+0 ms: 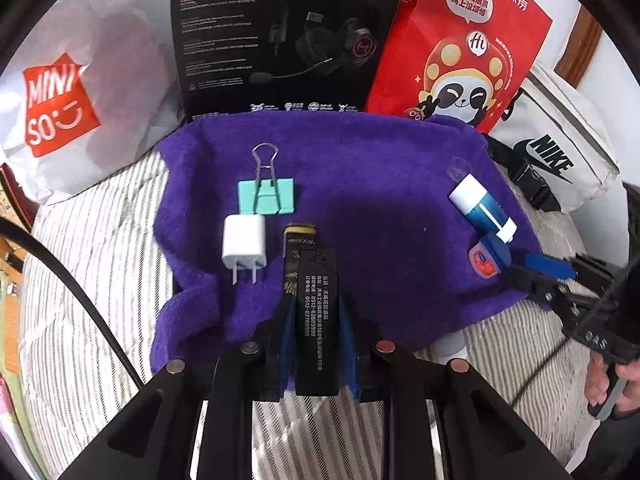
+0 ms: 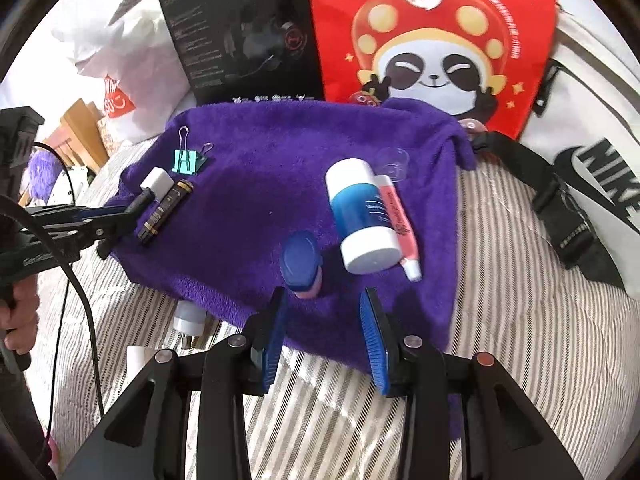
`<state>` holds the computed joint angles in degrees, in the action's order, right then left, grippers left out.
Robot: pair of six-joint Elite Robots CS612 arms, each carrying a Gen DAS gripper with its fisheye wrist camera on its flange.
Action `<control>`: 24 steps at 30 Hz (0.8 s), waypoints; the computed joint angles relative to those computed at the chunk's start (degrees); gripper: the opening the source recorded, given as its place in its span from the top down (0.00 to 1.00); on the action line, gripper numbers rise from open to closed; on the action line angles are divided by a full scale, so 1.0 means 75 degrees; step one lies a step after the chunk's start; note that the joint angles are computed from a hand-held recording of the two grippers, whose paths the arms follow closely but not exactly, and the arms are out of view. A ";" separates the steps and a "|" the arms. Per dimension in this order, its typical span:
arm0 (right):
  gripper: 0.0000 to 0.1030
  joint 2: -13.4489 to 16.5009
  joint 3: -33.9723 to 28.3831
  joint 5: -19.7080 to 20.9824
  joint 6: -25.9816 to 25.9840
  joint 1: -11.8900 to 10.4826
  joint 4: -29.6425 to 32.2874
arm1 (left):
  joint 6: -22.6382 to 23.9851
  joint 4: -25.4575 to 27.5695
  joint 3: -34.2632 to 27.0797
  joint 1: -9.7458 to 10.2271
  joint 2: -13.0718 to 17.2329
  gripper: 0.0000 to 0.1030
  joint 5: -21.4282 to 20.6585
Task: Organize rigid objects
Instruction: 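Set the lip balm on the towel and open the right tool while the left lowers the case, then open the left tool to release the black case and lift away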
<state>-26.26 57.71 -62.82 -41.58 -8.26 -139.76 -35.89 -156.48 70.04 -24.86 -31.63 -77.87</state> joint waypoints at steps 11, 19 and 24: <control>0.64 -0.0391 0.0674 0.0477 0.0288 -0.0295 -0.0472 | 0.0305 0.0693 -0.1049 0.0021 0.0553 0.80 -0.0020; 0.64 -0.0416 0.0737 0.0591 0.0383 -0.0380 -0.0482 | 0.0392 0.1205 -0.1735 0.0036 0.0915 0.80 0.0026; 0.64 -0.0461 0.0834 0.0694 0.0408 -0.0434 -0.0457 | 0.0495 0.1448 -0.1902 0.0011 0.1009 0.80 0.0205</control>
